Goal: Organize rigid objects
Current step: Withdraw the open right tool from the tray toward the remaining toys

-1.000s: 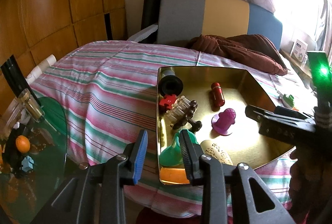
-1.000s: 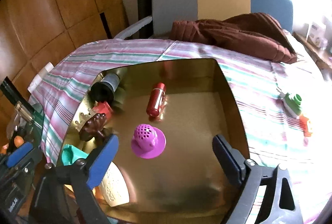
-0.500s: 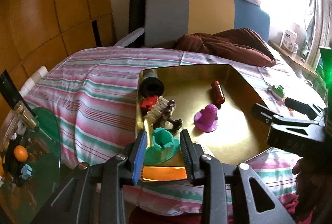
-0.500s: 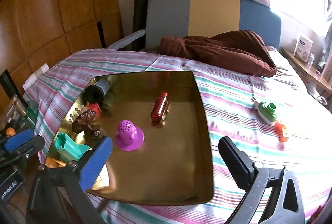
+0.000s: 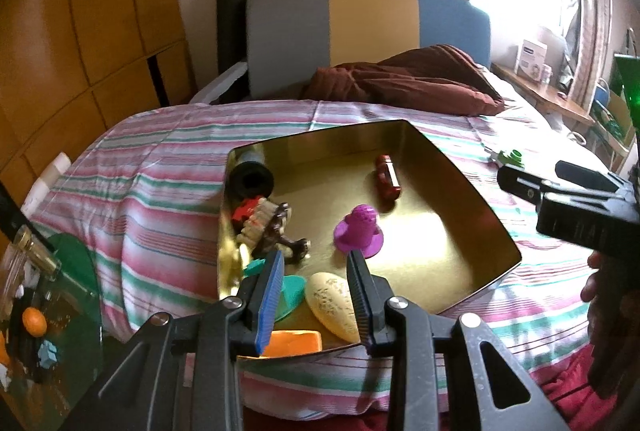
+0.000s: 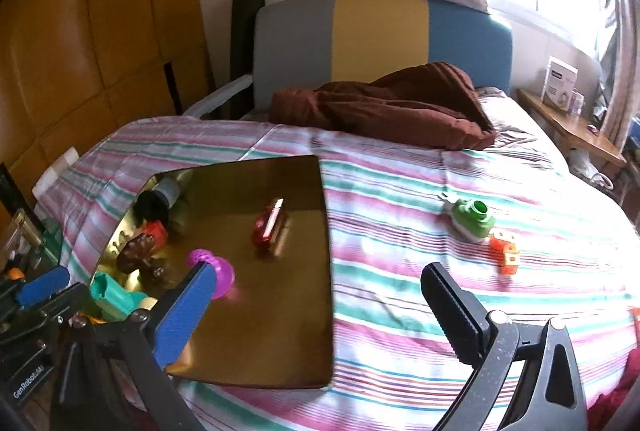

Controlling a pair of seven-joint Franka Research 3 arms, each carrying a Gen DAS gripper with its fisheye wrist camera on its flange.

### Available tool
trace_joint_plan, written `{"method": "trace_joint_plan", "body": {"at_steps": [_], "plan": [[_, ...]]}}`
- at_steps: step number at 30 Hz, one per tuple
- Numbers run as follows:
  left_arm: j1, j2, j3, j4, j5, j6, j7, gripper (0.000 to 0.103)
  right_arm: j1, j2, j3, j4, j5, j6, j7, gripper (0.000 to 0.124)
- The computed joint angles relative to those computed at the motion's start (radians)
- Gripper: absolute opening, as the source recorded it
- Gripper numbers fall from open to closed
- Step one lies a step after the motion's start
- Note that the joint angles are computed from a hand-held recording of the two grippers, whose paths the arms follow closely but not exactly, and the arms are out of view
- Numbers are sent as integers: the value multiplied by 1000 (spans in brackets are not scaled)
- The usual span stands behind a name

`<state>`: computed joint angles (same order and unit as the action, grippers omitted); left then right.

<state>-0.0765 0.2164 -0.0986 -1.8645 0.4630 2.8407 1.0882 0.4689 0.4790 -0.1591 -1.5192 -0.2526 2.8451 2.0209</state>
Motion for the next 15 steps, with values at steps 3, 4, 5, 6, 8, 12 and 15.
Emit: {"method": "trace_joint_plan", "body": {"at_steps": [3,4,5,6,8,12,15], "plan": [[-3,15,-13,24,-12,-6,29,32,-4,-13,-17,-11,-8,3,11,103],[-5,20,-16,31,-16,-10,38,32,-9,-17,-20,-12,-11,1,12,103],[-6,27,-21,41,-24,-11,51,32,-14,-21,-24,-14,-13,0,14,103],[-7,33,-27,50,-33,-12,65,32,-22,-25,-27,-15,-15,-1,15,103],[-13,44,-33,65,-45,-14,88,32,-35,-28,-32,-12,-18,-6,20,103],[-29,71,-45,103,-61,-25,133,32,-62,-28,-59,0,-34,-18,50,103],[-40,93,-51,132,-76,-35,163,32,-65,-18,-107,17,-80,-23,116,103]]}}
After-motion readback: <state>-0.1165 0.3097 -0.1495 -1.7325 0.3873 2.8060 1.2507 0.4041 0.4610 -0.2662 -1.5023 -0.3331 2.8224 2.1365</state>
